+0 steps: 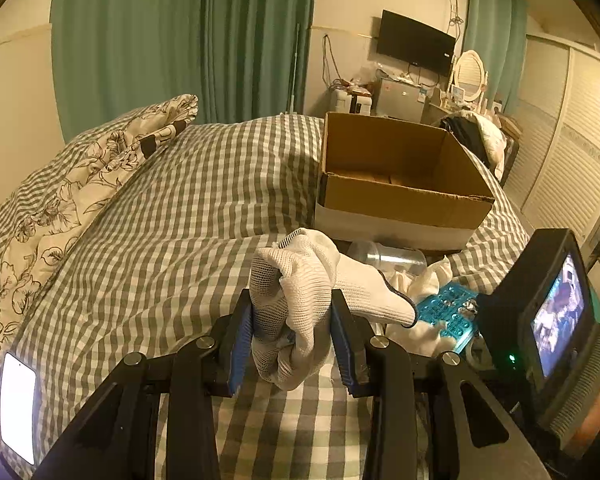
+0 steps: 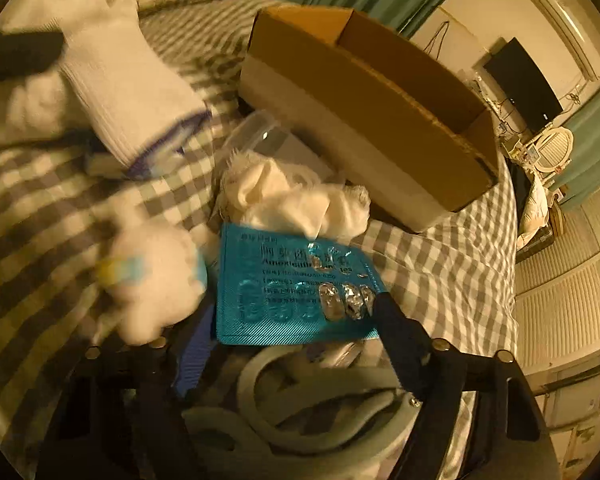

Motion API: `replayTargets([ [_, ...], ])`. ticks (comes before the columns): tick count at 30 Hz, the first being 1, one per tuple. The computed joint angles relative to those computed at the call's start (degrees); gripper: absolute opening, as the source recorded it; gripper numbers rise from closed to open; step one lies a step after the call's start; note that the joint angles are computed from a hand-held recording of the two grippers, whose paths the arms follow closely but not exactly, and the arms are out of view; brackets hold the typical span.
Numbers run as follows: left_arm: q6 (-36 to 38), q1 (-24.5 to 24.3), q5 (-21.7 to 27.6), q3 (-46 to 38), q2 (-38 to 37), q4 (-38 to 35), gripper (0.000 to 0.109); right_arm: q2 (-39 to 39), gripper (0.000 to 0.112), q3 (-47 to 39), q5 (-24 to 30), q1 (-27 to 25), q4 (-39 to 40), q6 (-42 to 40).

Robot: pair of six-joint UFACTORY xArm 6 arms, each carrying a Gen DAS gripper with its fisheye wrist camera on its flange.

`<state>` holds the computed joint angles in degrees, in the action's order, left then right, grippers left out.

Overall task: Organize objects
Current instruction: 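Grasp the white socks with the left gripper while the right grasps the teal blister pack, then carry socks and blister pack into the box and open both grippers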

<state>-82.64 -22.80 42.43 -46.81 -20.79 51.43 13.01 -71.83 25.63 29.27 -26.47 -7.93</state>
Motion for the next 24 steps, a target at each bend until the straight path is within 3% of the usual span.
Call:
replayTargets([
  [2, -0.16, -0.13, 0.31, 0.21, -0.43, 0.0, 0.037, 0.15, 0.07, -0.19, -0.03, -0.06, 0.54, -0.28],
  [4, -0.24, -0.34, 0.68, 0.38, -0.78, 0.07, 0.037, -0.87, 0.056, 1.01, -1.29, -0.14, 2.92, -2.25],
  [6, -0.17, -0.53, 1.14, 0.42, -1.11, 0.06, 0.037, -2.37, 0.055, 2.46, -2.73, -0.45, 1.43, -0.42],
  [7, -0.22, -0.74, 1.45, 0.42, -1.24, 0.08, 0.037, -3.14, 0.038, 3.17, -3.7, -0.62, 2.47, -0.91],
  [11, -0.44, -1.38, 2.21, 0.37, -1.8, 0.1, 0.037, -6.22, 0.022, 5.04, -6.56, -1.47, 9.53, -3.8],
  [18, -1.22, -3.14, 4.13, -0.6, -2.69, 1.18, 0.037, -9.98, 0.011, 5.45, -7.56, -2.98, 26.82, -14.04],
  [24, -1.16, -5.32, 7.11, -3.89, -2.56, 3.62, 0.037, -14.44, 0.007, 6.3, -7.5, -3.31, 35.7, -19.26],
])
